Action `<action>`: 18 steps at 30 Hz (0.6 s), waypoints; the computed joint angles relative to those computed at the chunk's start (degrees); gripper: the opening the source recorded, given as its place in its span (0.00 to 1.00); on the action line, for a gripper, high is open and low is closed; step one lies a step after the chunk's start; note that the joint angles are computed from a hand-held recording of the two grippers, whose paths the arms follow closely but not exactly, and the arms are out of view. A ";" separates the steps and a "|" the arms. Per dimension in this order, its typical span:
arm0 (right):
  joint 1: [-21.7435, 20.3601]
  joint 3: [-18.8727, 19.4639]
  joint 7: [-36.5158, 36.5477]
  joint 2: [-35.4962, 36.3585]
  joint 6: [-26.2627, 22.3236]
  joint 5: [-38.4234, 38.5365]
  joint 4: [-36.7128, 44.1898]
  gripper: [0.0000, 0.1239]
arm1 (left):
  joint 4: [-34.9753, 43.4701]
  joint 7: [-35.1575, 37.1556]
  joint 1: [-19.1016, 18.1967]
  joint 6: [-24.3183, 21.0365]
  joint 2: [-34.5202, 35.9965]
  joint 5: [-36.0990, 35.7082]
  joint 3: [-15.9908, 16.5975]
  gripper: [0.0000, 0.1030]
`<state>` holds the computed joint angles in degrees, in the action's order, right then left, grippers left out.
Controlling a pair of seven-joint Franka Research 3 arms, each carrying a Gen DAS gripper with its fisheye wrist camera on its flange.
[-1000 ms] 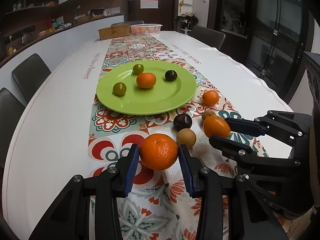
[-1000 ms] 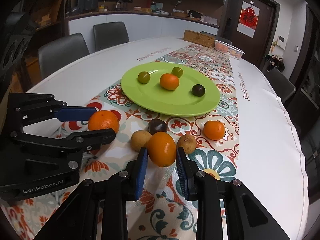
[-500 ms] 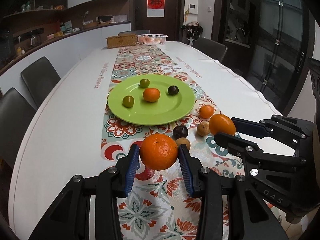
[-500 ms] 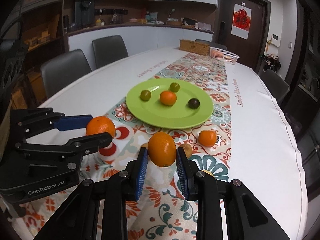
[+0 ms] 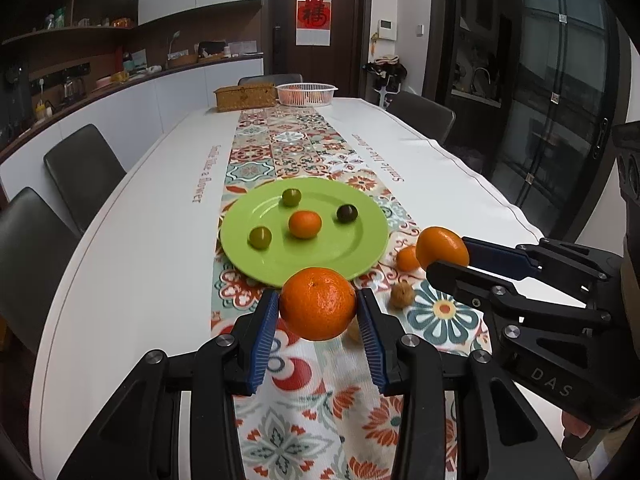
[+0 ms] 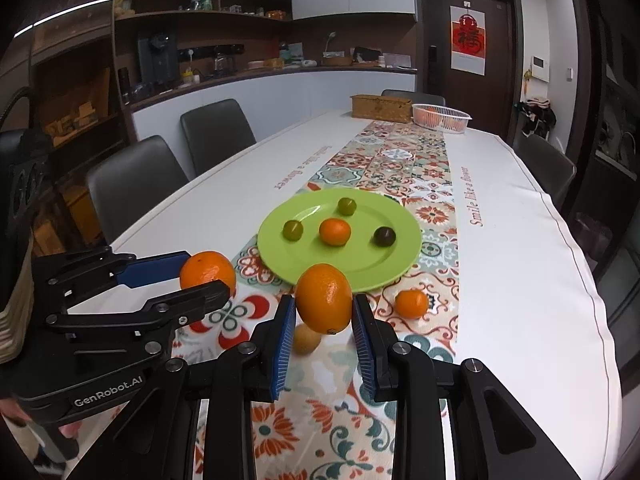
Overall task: Organize fruits
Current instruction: 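Lift the mandarin with the left tool while the right tool lifts the orange, then carry both fruits over the green plate and open both tools to release them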
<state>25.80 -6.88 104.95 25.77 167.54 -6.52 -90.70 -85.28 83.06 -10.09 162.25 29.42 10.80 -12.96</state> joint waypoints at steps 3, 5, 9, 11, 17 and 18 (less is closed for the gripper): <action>-0.69 0.29 -0.33 1.63 -0.84 0.87 2.88 0.24 | 2.77 -0.20 -0.82 -0.98 1.43 1.02 0.80 0.39; -0.66 -0.06 -0.39 2.79 -1.52 0.76 4.86 0.24 | 4.99 -0.07 -1.05 -1.70 2.66 1.32 0.95 0.39; -1.51 0.39 -1.52 5.33 -3.27 1.34 9.09 0.24 | 10.16 0.16 -1.33 -4.15 5.71 0.94 0.87 0.39; -1.97 0.66 -2.09 6.65 -4.39 1.80 11.29 0.24 | 13.23 0.24 -1.63 -5.67 7.55 0.73 1.06 0.39; -3.82 1.94 -4.32 11.66 -8.65 3.91 19.37 0.24 | 23.92 2.25 -2.08 -10.78 14.25 -0.89 0.64 0.39; -4.12 2.16 -4.66 12.67 -9.51 4.28 20.97 0.24 | 26.20 2.83 -2.13 -11.86 15.66 -1.42 0.45 0.39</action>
<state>21.68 -4.72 100.29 38.45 158.02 -2.24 -69.72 -59.09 85.89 -12.22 150.39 45.08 9.38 -12.51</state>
